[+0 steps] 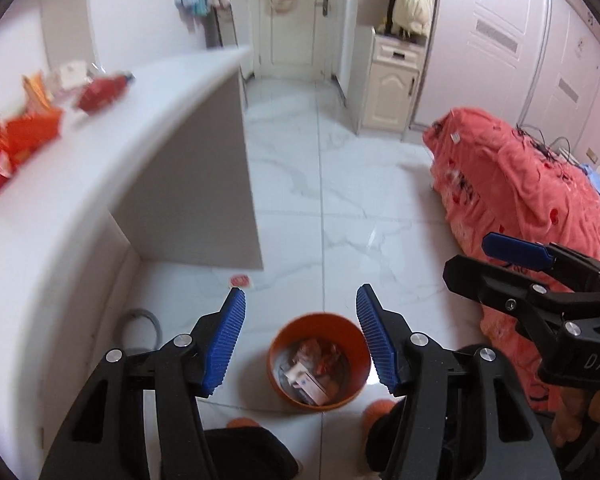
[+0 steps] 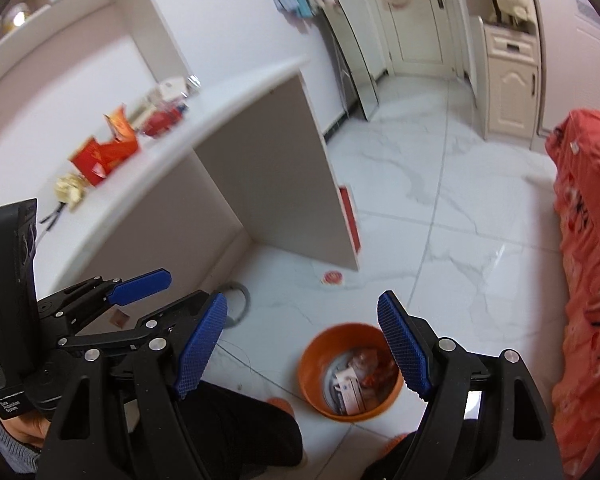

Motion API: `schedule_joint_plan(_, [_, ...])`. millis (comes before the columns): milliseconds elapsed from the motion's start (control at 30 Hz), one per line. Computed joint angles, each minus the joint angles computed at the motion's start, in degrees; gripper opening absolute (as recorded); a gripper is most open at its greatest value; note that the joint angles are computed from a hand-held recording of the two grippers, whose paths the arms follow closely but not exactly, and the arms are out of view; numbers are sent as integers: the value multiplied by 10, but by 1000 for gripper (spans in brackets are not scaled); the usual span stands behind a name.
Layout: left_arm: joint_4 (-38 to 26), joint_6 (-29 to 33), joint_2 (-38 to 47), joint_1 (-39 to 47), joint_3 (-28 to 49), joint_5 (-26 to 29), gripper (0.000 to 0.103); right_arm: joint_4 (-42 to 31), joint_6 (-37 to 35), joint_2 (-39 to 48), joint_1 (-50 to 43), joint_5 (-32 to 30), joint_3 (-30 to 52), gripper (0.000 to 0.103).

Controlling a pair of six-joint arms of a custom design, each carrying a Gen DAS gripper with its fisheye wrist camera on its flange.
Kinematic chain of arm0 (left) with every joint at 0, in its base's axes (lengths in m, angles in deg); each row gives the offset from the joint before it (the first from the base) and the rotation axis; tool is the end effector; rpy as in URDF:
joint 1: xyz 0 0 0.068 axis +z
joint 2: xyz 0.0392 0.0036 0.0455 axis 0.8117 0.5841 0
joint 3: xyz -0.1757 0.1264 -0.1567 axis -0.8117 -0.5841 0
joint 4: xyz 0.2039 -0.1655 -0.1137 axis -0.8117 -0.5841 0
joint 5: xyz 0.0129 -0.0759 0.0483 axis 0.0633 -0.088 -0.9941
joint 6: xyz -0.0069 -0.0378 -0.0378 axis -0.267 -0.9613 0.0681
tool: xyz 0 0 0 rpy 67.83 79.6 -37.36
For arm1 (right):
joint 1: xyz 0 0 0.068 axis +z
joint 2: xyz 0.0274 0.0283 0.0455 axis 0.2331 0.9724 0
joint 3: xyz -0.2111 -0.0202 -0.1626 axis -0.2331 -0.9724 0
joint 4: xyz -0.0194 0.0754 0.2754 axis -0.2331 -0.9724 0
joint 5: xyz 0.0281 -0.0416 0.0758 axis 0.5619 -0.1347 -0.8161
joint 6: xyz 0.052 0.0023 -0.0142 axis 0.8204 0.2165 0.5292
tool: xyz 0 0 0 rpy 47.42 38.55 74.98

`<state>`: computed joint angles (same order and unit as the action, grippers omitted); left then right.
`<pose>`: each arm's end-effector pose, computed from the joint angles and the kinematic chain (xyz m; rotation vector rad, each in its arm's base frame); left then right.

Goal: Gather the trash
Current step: 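Move both open tools back to the desk toward the yellow paper and red cup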

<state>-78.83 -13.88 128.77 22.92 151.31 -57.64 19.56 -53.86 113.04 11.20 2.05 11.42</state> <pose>0.3218 -0.1910 0.2800 0.4219 2.4080 -0.1756 0.2997 0.0012 0.2639 -0.0335 2.3626 0.4703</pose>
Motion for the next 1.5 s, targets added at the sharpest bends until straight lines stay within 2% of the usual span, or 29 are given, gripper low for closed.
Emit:
schedule_joint_plan(167, [-3,-3,-56,2,-7,-30,61,-15,5,-43,13,-11,21,77])
schedule_joint_plan(233, [-4,-3,-78,1,-10,-51,70,-21,2,-52,18,-16,34,77])
schedule_joint_plan(367, [-6,5,-119,4,-13,-86,70,-24,6,-66,47,-10,60,77])
schedule_joint_plan(400, [-8,4,-124,5,-12,-92,71,-26,6,-66,52,-10,66,77])
schedule_joint_plan(500, [-10,5,-149,14,-16,-115,84,-27,8,-65,86,5,88,77])
schedule_joint_plan(667, [-30,26,-182,46,-13,-132,84,-25,12,-45,143,30,131,77])
schedule_joint_plan(767, [-40,33,-200,69,-16,-137,88,-21,12,-25,172,41,157,77])
schedule_joint_plan(900, [-47,39,-210,113,-14,-122,89,-21,10,19,209,57,206,77])
schedule_joint_plan(967, [-52,34,-211,134,-10,-114,95,-21,6,41,221,59,228,77])
schedule_joint_plan(1300, [-60,39,-159,246,34,-60,95,-34,-15,187,268,79,375,77])
schedule_joint_plan(1500, [-66,46,-101,311,77,-16,95,-57,-23,278,277,72,474,77])
